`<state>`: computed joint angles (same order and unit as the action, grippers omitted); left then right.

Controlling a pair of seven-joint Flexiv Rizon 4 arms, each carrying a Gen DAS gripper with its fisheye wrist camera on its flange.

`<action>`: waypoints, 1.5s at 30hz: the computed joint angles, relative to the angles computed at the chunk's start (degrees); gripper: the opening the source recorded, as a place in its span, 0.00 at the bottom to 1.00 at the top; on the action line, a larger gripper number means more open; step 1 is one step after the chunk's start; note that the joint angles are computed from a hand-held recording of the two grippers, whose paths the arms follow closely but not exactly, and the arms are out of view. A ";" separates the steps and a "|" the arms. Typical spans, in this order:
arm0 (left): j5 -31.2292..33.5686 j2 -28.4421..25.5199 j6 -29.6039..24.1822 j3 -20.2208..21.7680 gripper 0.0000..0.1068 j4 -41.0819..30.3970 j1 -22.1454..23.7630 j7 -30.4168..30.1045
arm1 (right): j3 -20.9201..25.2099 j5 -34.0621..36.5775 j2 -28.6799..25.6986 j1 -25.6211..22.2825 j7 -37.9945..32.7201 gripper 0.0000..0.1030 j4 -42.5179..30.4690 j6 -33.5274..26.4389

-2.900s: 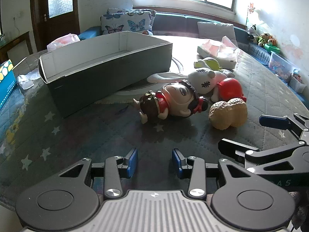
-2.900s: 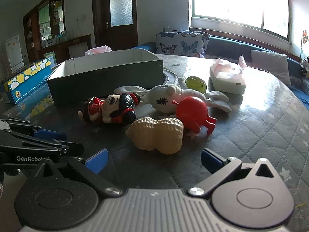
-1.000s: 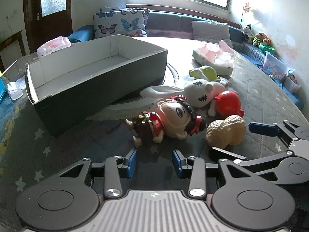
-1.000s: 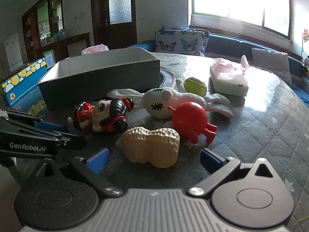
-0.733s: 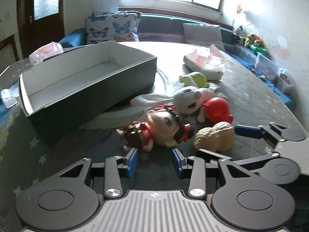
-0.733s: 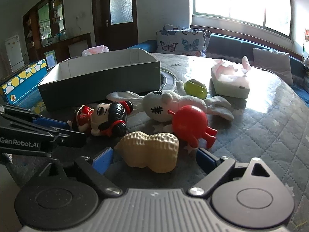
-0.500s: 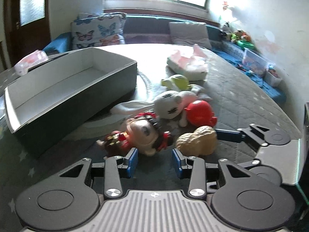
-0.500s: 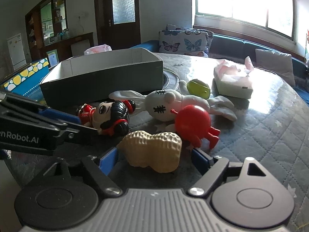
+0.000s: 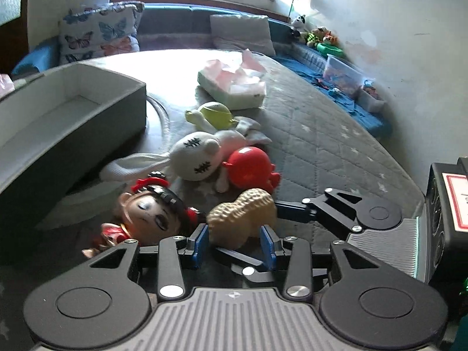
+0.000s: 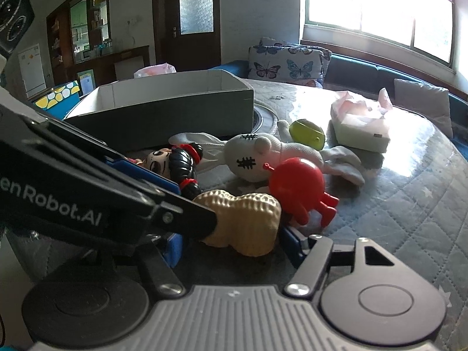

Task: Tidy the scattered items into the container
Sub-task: 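Close the left gripper around the beige peanut-shaped toy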

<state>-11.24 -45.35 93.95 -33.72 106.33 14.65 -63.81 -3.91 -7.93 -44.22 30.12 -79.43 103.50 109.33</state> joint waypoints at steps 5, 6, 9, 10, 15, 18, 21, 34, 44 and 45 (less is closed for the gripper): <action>-0.47 -0.32 -0.49 1.64 0.39 -1.21 -1.56 -0.52 | 0.18 -0.31 -0.17 -0.24 -0.39 0.67 -0.16 0.02; -0.87 -0.47 -1.10 1.91 0.39 -1.63 -1.74 -0.72 | 0.33 -0.55 -0.23 -0.41 -0.55 0.67 -0.23 -0.01; -2.14 -1.13 -2.43 1.54 0.38 -2.42 -1.44 -0.73 | -1.11 0.17 -0.58 0.86 -0.97 0.67 -0.45 0.56; -2.60 -1.34 -2.63 1.30 0.38 -2.61 -1.31 -0.75 | -1.83 0.58 -0.72 1.50 -1.12 0.67 -0.61 0.57; -4.12 -1.58 -3.02 0.79 0.38 -3.22 -1.20 -0.80 | -3.02 1.14 -1.43 2.44 -1.99 0.68 -1.55 0.49; -4.08 -1.99 -2.42 -0.28 0.38 -3.33 -0.62 -0.08 | -5.70 2.64 -1.92 4.76 -2.76 0.75 -1.75 0.92; -3.91 -2.29 -2.26 -0.51 0.38 -3.79 -0.67 0.18 | -7.15 3.74 -2.09 6.09 -3.80 0.76 -1.68 1.26; -4.28 -3.47 -2.14 -0.58 0.39 -5.57 -1.22 -0.17 | -10.19 7.79 -2.37 9.30 -6.10 0.67 -1.55 1.22; -4.43 -3.49 -4.67 -2.88 0.39 -5.20 0.94 3.63 | -5.68 4.61 -1.26 4.76 -6.61 0.66 -0.75 1.15; -4.80 -3.51 -4.85 -2.84 0.39 -5.29 0.89 3.78 | -4.39 3.69 -1.06 3.46 -6.79 0.66 -0.66 1.18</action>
